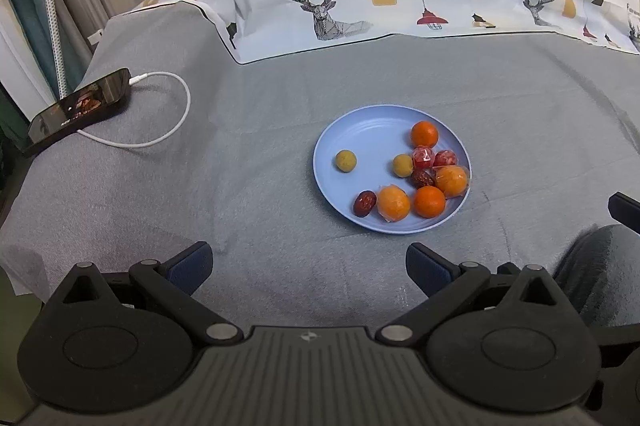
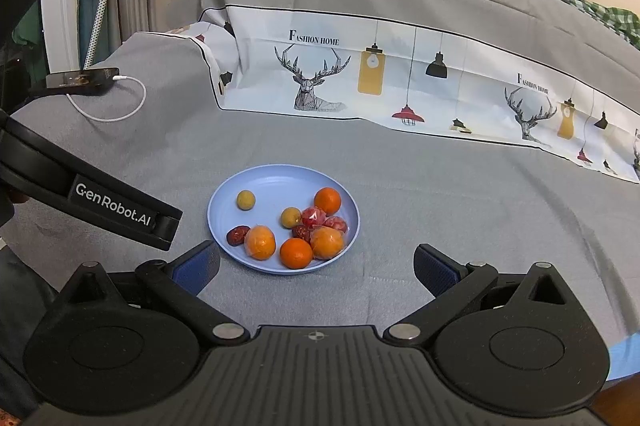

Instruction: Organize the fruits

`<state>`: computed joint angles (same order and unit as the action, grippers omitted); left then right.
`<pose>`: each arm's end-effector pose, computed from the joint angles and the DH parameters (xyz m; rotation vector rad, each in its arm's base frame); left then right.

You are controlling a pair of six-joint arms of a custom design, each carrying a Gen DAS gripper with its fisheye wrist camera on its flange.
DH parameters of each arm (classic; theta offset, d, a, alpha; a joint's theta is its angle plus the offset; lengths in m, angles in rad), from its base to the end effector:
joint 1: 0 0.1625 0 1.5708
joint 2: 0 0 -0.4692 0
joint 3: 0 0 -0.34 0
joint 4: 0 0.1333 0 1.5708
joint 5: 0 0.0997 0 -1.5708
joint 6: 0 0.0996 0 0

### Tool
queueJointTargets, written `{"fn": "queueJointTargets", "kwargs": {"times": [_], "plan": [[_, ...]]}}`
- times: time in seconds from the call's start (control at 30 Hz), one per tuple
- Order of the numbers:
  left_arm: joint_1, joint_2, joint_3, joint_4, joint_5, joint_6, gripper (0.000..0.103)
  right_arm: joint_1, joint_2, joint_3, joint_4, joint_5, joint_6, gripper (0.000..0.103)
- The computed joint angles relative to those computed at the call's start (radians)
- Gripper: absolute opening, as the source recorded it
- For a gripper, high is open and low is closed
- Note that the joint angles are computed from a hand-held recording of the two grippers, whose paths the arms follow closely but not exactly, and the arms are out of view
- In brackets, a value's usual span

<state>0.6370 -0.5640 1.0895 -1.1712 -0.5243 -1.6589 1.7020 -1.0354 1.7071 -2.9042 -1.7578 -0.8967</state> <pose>-0.4409 -0.5993 0.1331 -0.1612 1.9498 -0.7900 0.1981 -0.6238 0.3385 1.2184 -2.3304 0.7454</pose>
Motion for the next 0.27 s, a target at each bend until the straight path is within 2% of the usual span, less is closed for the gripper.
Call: {"fn": "queueJointTargets", "kwargs": {"times": [0.27], "plan": [[0.002, 0.006, -0.011, 0.016, 0.000, -0.007, 0.103, 0.000, 0.004, -0.002, 0.000, 0.000, -0.006, 0.102]]}}
